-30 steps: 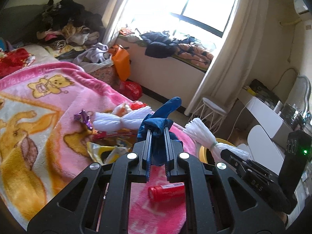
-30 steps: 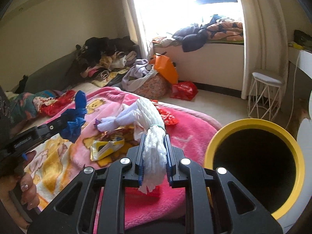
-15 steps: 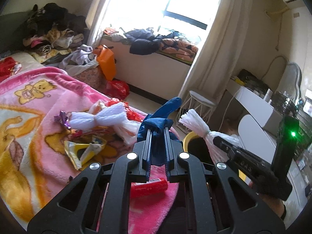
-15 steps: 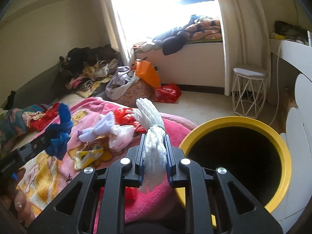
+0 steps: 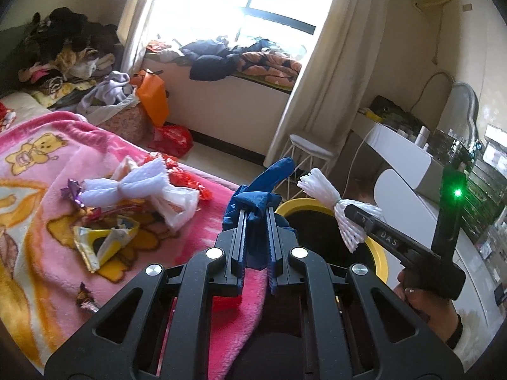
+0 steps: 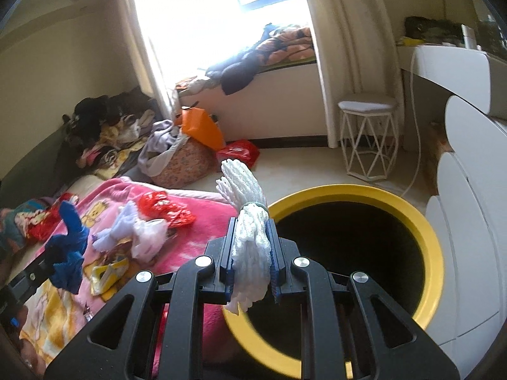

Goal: Collect trash
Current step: 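Carry the white foam sleeve and blue bag over the yellow-rimmed bin with both tools, then open both tools to drop the foam sleeve and blue bag into the bin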

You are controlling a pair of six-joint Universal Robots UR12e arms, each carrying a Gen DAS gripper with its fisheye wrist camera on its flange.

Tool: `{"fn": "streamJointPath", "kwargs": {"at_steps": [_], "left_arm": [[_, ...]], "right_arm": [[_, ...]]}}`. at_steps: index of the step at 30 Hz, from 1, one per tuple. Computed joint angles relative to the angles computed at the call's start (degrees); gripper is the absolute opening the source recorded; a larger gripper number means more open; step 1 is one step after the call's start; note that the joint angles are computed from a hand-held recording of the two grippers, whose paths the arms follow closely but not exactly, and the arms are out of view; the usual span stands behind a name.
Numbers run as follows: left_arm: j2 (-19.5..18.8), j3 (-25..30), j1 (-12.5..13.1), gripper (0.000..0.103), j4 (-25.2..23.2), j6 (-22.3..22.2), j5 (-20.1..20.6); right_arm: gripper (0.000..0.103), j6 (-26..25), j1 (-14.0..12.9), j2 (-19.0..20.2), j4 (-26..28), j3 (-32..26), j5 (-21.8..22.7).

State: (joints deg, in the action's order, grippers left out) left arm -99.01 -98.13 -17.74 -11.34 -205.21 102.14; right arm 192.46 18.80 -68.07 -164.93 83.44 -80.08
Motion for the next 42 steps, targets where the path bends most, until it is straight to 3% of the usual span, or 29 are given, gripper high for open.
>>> {"fn": "streamJointPath", "kwargs": {"at_steps": [22, 42], "left_arm": [[-6.0, 7.1, -1.5, 0.007, -4.0, 3.4, -4.1], [-11.7, 13.3, -1.0, 0.007, -10.2, 3.9, -9.0]], "right_arm": [[0.017, 7.1, -2.3, 0.6, 3.5, -0.3, -2.8], [0.021, 12.1, -3.5, 0.8, 5.9, 0.0, -3.0]]}}
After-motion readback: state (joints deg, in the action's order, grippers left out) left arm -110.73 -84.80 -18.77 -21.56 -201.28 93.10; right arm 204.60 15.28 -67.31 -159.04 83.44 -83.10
